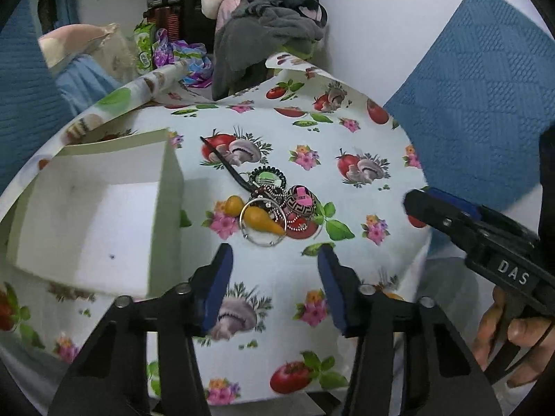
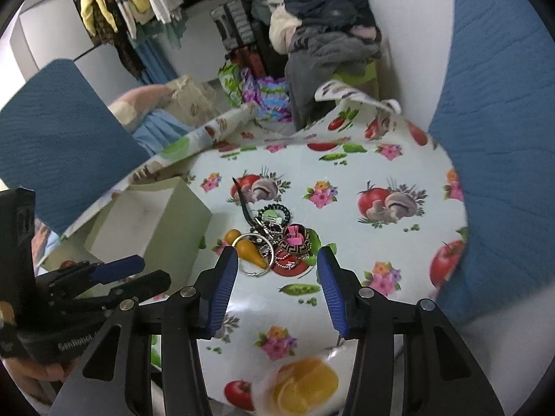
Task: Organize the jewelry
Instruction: 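Move both tools down toward the jewelry pile beside the white box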
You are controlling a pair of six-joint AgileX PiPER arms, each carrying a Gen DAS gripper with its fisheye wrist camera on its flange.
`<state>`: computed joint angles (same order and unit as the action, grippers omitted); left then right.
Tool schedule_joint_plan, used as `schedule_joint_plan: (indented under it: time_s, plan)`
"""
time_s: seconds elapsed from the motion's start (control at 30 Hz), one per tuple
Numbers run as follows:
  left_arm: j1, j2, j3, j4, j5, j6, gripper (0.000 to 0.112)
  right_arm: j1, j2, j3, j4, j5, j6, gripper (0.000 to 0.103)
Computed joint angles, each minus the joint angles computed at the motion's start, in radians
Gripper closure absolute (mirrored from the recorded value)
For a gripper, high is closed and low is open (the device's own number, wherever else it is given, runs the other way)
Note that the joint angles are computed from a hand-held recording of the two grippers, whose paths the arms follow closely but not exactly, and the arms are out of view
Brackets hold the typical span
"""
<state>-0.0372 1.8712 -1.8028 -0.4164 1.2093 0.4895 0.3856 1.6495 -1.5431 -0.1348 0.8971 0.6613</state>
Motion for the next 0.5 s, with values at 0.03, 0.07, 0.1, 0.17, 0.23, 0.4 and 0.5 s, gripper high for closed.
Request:
schedule_joint_plan:
  time_s: [0.03,0.07,0.1,0.17,0.23,0.4,0.5]
  plan:
    - [-0.011,0.010,0.004,0.008,-0.017,-0.008,0.067,-0.024,0.023,-0.006,0.043,-0.011,-0.043,0.061]
    - [-0.023,0.024,0.007,0.018,-0.034,-0.021,0.067,-0.041,0.043,-0.012,0.079,-0.024,-0.076,0.061]
    - [-0.034,0.042,0.008,0.026,-0.044,-0.034,0.067,-0.063,0.062,-0.012,0.123,-0.040,-0.115,0.061]
    - [-0.045,0.069,0.011,0.037,-0.062,-0.050,0.067,-0.101,0.126,-0.042,0.210,-0.044,-0.194,0.065]
    - [-0.058,0.102,0.000,0.059,-0.073,-0.073,0.072,-0.133,0.188,-0.070,0.281,-0.039,-0.260,0.070]
    - [-0.074,0.185,-0.041,0.085,-0.100,-0.137,0.073,-0.167,0.295,-0.126,0.361,-0.030,-0.344,0.072]
    - [-0.087,0.237,-0.079,0.106,-0.105,-0.156,0.074,-0.179,0.347,-0.163,0.383,-0.019,-0.373,0.073]
